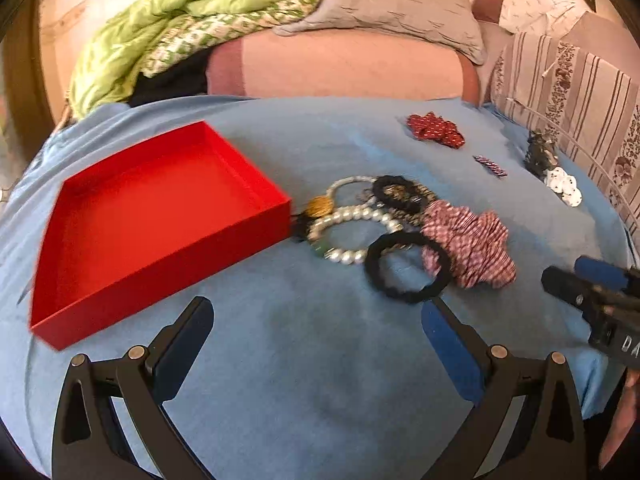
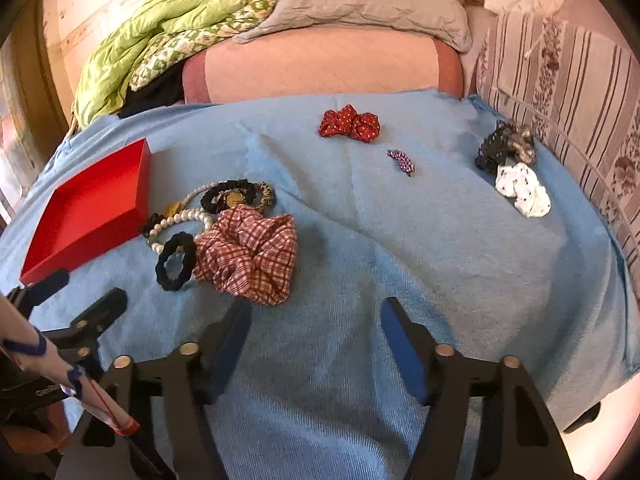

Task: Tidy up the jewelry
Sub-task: 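Close the left gripper on the black hair tie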

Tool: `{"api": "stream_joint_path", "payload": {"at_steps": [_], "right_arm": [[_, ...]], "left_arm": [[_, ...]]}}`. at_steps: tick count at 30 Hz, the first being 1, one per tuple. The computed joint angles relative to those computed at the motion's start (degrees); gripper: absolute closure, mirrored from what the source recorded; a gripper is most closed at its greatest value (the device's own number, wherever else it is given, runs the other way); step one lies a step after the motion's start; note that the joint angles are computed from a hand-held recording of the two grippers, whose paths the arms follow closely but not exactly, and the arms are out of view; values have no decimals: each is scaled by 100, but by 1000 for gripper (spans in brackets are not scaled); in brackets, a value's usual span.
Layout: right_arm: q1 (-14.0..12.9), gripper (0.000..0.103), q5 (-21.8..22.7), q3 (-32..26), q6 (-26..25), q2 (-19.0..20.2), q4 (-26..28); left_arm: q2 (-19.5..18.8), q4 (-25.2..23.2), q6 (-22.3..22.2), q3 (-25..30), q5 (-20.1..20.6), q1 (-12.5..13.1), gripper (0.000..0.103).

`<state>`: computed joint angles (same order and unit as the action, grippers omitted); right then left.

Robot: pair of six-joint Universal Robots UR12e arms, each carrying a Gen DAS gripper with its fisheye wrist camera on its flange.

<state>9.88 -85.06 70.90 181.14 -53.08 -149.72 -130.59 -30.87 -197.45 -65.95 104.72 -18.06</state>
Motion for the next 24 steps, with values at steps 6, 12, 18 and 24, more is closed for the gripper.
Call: {"api": "stream_joint_path", "payload": {"at_steps": [6,12,18,24], "right_arm": [[-44,35,71,-64,170,39,63],[-70,35,196,-130,238,78,96],[-50,35,454,-398,118,227,362],[27,35,623,-830,-115,486,810]], "left_arm": [[-311,-394,-80,525,-439,77,33],[-400,-346,178,587,-781,120,88],[-315,-192,471,478,-998,146,94],[-227,158,709,375,-721,140,94]]}}
